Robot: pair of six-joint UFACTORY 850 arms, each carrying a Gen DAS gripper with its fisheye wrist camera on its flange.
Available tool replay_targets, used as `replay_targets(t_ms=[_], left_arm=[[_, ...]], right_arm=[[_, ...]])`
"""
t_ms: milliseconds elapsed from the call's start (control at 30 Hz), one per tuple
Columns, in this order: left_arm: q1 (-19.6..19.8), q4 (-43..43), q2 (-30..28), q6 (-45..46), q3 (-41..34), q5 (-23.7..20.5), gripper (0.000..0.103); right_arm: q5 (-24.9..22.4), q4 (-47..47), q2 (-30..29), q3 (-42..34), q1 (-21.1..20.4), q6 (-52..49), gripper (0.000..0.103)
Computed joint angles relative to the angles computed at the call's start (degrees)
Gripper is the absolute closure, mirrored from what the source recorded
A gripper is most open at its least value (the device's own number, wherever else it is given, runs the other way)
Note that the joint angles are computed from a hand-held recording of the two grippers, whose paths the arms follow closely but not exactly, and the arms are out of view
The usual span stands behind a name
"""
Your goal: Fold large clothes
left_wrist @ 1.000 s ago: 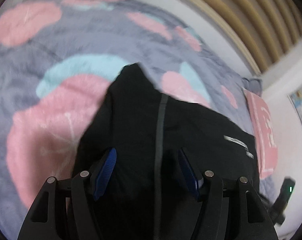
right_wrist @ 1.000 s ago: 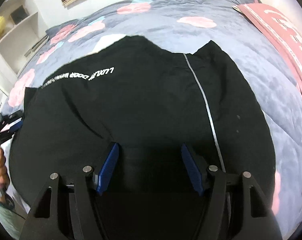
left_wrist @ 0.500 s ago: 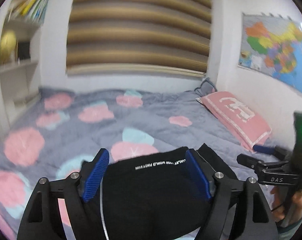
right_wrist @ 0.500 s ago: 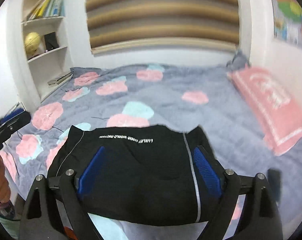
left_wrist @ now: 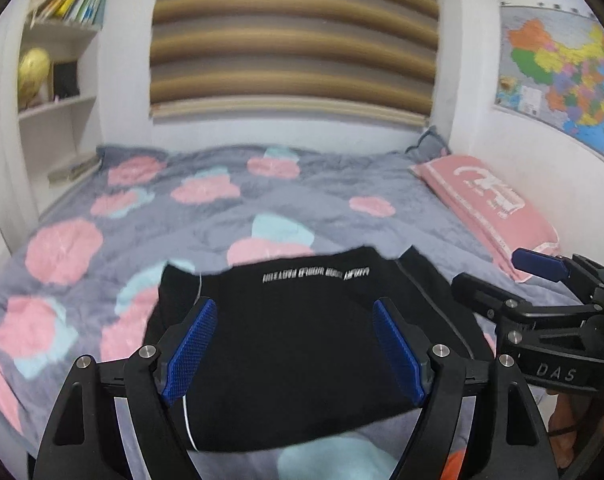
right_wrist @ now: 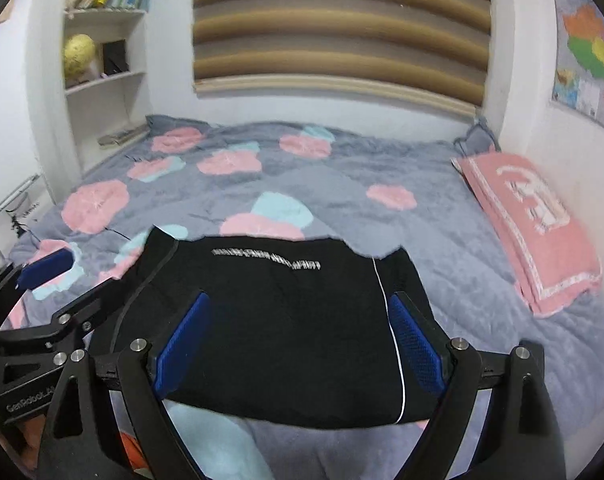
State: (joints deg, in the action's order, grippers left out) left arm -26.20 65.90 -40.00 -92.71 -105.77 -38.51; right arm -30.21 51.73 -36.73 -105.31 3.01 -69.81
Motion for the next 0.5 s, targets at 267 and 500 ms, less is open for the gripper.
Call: replay_targets(t_ms=[267, 500], left_arm=[[0.5, -2.2, -1.7, 0.0, -0.6, -5.9, 0.022], [1.1, -3.3, -1.4, -1.3, 0.3, -5.2, 0.022]], right_arm=[[-0.4, -12.0, -5.0, -4.5, 0.5, 12.6, 0.011], [-0.8, -13.4, -5.8, -4.9, 0.5, 13.9, 0.011]])
